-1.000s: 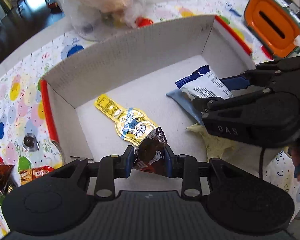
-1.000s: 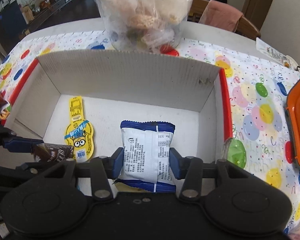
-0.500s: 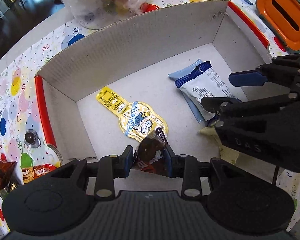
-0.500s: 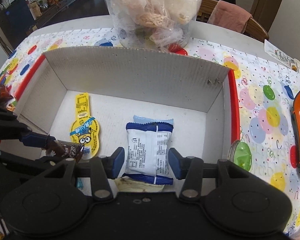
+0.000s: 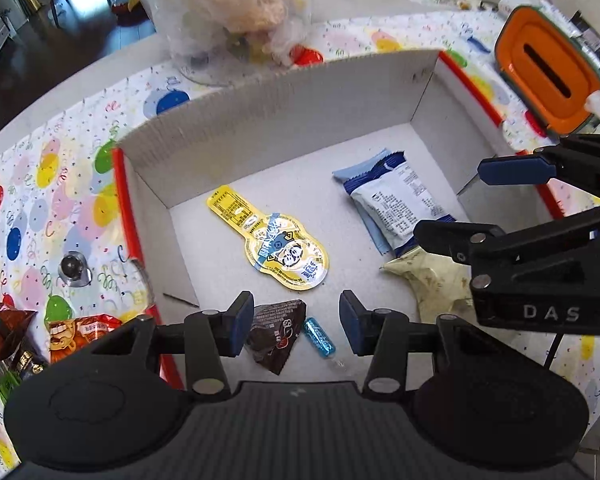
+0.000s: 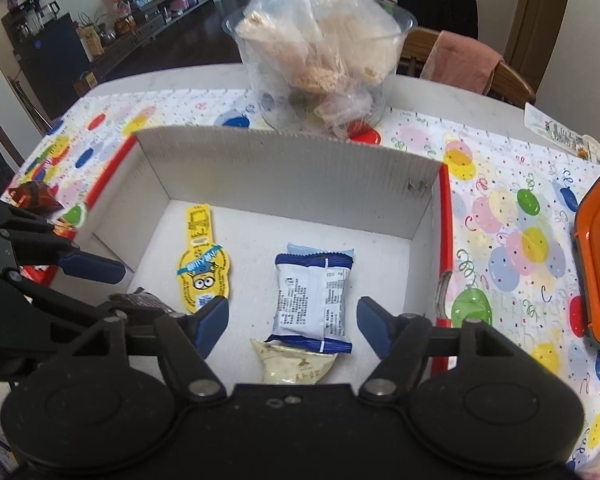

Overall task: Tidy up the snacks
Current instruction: 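Move both tools back over the snack pile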

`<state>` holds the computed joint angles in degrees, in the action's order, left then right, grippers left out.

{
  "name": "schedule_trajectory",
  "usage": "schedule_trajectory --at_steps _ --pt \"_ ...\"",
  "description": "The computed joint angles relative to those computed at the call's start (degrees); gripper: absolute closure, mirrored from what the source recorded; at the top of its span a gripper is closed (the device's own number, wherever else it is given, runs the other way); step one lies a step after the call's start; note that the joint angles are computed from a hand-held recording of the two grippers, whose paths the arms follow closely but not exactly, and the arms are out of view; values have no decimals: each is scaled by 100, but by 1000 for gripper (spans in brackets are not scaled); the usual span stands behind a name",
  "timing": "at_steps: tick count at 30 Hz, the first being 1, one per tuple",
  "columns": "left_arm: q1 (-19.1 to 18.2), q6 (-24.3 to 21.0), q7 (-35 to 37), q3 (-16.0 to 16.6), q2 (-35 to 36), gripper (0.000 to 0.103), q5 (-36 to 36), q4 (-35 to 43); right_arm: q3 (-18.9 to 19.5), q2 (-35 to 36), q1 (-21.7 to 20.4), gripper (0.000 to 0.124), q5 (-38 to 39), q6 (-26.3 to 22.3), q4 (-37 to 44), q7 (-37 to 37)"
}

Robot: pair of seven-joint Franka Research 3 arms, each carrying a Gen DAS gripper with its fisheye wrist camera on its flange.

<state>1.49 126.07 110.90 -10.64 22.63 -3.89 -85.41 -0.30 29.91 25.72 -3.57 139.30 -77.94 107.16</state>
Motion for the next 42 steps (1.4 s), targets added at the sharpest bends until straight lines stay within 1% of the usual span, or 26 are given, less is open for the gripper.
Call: schedule_trajectory --at_steps 5,9,10,11,13,14,18,20,22,27,29,32,35,38,42 --pt "211 366 283 -57 -433 57 -464 -495 43 -304 5 47 30 296 -348 -6" --pt "331 645 563 -38 -794 57 -886 -879 91 -491 17 44 64 538 -543 -11" --pt "349 725 637 -21 -888 55 -970 -980 118 -524 10 43 97 596 -575 -32" --pt "372 795 723 -4 -977 51 -1074 -1075 134 -560 17 43 121 641 -606 -27" --pt "413 984 901 41 -1156 44 -1291 -1290 165 -614 39 42 157 733 -648 -22" --pt "418 1089 943 77 -1240 44 -1347 -1394 171 -642 60 41 155 786 -673 -14" --pt "511 1125 1236 212 -1438 44 -1732 -1565 189 -718 176 38 117 942 -723 71" --pt "554 1196 1353 288 -1532 43 -1864 -1659 160 -740 271 35 16 987 -722 184" --pt "616 1231 1513 357 -1605 39 -2062 -1725 144 -735 371 33 -91 1004 -676 302" --pt "799 1292 2073 528 -1759 36 -2593 -1840 95 -623 627 26 -387 950 -419 664" --pt "866 1348 2204 605 -1789 28 -2736 -1868 72 -535 736 24 -499 899 -270 821" --pt "1015 1271 2423 718 -1763 28 -2989 -1800 62 -382 886 21 -622 805 -23 1014" --pt "1167 1279 2501 801 -1699 27 -3086 -1726 3 -145 1089 21 -787 600 346 1273" --pt "1356 1186 2587 863 -1571 24 -3173 -1593 -8 148 1235 21 -844 404 765 1445" --pt "1634 1018 2626 898 -1307 24 -3196 -1328 -10 643 1412 21 -806 20 1507 1586"
